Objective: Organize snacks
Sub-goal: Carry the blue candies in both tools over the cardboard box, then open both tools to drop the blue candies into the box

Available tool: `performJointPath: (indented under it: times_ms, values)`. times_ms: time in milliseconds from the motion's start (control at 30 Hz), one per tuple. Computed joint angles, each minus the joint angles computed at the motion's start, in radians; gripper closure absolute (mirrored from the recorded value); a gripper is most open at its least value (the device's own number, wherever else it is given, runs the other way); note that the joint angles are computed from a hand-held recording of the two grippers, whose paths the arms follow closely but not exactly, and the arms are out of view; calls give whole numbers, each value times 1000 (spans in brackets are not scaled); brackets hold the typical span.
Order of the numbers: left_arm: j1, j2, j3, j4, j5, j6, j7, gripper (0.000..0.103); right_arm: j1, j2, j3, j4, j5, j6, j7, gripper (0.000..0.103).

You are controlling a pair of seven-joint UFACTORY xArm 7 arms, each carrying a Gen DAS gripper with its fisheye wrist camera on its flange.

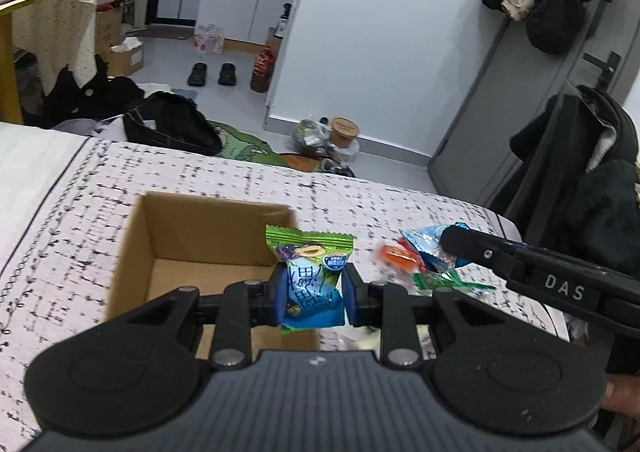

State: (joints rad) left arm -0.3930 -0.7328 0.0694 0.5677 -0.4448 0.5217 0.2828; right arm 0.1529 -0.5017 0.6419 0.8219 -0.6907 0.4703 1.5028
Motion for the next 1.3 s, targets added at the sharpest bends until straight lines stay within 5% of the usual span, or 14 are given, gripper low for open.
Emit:
performJointPath:
  times_ms: [233,700,1067,1300]
  values:
    - [44,60,19,37,21,-18,4,76,-36,117,21,71,-95,-47,39,78]
    - [117,209,10,91,38,-90,9,75,86,355,-78,213,-273,-53,97,78]
    - [188,162,-29,58,137,-89,-102,49,216,415,-190,251,-332,-35,129,77]
    - [219,127,-45,57,180,-33,-186,38,296,401,-259,249,-411,-1,179,43]
